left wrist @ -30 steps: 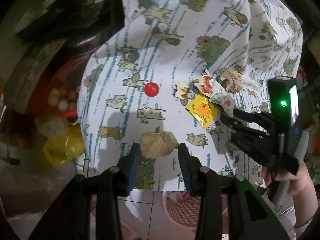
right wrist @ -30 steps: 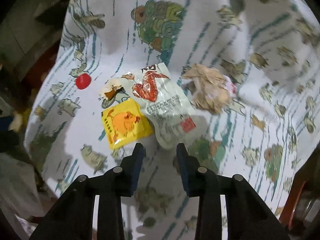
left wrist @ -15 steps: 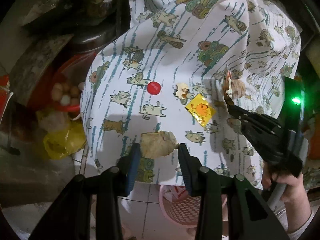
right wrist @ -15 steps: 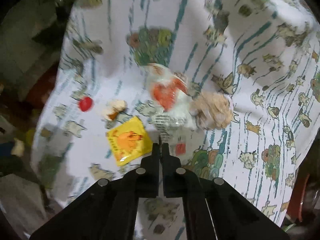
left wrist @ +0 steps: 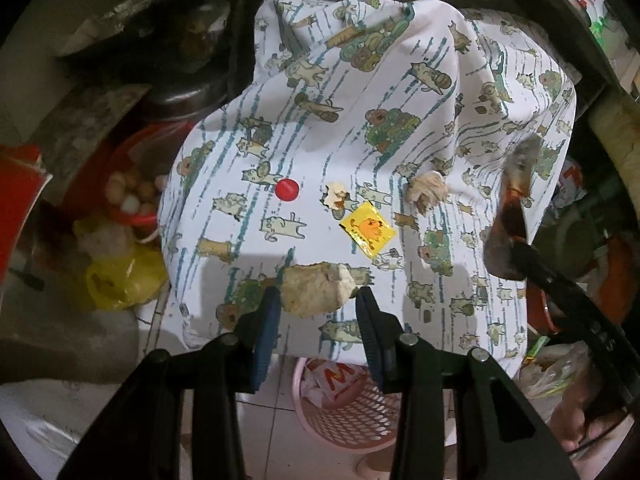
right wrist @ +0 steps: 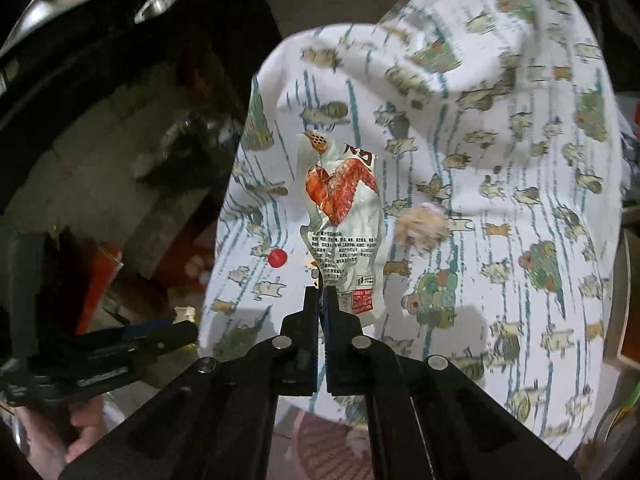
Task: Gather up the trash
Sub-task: 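Carry the wrapper and paper over the pink basket and open both tools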
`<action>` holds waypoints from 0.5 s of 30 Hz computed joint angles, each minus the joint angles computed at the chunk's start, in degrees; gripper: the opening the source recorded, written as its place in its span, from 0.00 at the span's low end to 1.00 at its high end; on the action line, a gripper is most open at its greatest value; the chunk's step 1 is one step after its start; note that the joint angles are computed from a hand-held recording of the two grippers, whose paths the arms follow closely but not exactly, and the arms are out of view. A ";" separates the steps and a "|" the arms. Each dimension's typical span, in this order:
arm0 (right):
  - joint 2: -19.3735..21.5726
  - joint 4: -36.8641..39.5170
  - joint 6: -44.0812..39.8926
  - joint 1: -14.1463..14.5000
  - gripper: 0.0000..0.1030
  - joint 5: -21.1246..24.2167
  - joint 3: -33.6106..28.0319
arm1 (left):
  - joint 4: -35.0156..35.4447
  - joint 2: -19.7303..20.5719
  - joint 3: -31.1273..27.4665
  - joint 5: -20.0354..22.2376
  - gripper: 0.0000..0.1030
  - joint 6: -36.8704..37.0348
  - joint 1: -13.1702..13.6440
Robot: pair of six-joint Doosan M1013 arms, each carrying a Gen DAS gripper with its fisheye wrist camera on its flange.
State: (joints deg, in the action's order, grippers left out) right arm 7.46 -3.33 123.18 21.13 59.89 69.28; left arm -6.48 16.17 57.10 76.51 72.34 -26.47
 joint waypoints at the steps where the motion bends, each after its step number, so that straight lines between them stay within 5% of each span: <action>1: -0.41 -0.16 0.77 0.17 0.03 -0.26 0.34 | -1.11 -0.33 0.29 -0.17 0.36 -0.15 0.19; 8: -3.68 -2.39 7.08 2.18 0.03 0.82 2.38 | -0.95 -1.95 1.21 -0.67 0.36 1.02 -1.06; 15: -6.61 5.25 10.62 4.17 0.03 3.19 9.05 | -7.03 -1.39 4.30 4.95 0.36 -1.58 -1.02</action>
State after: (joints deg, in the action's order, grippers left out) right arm 0.85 1.92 133.79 25.30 63.08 78.33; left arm -13.51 14.79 61.40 81.47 70.76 -27.49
